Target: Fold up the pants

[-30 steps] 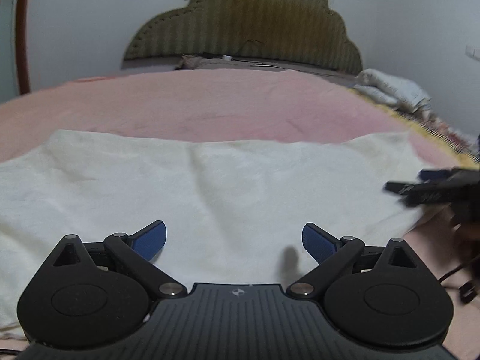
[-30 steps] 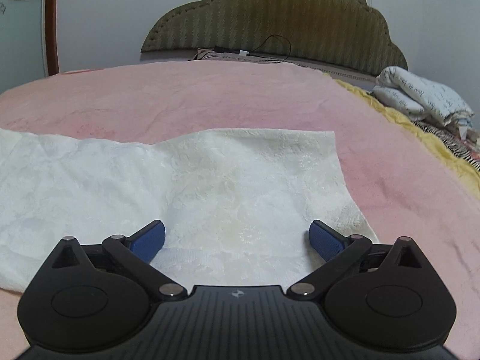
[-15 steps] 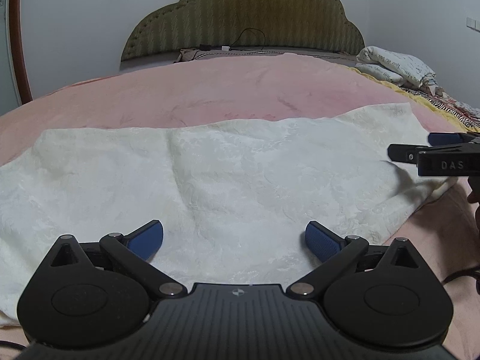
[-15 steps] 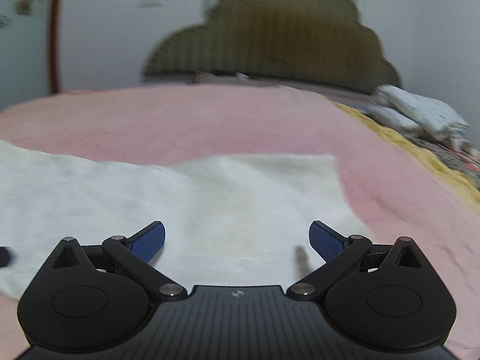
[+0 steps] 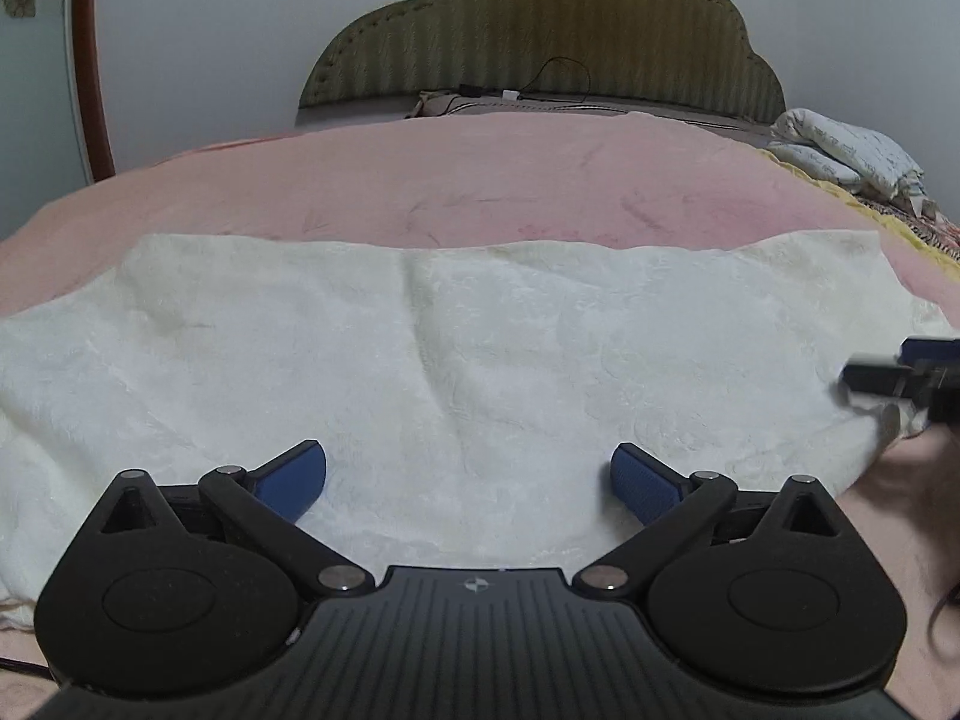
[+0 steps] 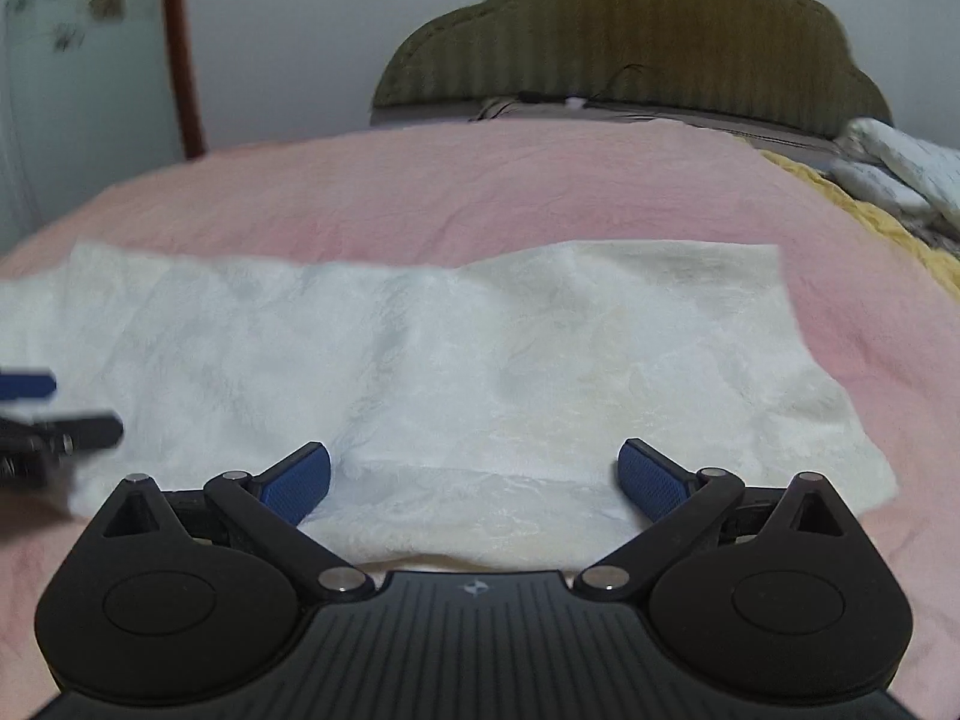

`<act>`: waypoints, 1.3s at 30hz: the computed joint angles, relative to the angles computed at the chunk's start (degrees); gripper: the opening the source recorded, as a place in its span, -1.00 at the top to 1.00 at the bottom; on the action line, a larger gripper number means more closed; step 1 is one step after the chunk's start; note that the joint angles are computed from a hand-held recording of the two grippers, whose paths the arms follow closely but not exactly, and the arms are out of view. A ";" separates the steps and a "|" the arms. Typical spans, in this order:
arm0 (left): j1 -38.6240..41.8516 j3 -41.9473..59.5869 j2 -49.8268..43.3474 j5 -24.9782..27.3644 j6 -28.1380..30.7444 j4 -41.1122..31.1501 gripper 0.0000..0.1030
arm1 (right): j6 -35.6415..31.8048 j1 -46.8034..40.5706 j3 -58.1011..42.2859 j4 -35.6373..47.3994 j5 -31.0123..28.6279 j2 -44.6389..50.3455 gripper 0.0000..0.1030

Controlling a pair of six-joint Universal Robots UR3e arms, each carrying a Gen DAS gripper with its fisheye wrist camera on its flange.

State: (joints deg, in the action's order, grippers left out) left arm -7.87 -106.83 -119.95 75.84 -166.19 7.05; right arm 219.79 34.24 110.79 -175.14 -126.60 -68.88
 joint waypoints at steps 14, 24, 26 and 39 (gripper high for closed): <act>1.17 -1.03 0.33 -1.17 0.49 0.48 -1.00 | 63.99 3.60 29.33 -40.80 -9.28 -3.10 -1.00; 1.15 -1.00 0.36 -1.22 0.44 0.41 -1.00 | 49.68 1.00 21.81 -43.06 -10.50 5.13 -1.00; 1.17 -1.03 0.36 -1.22 0.48 0.43 -1.00 | 44.86 -3.52 23.98 -50.18 -6.37 6.18 -1.00; 1.94 -1.18 0.71 -2.64 0.15 0.10 -0.99 | 27.04 -11.82 22.44 -45.87 -1.43 5.85 0.64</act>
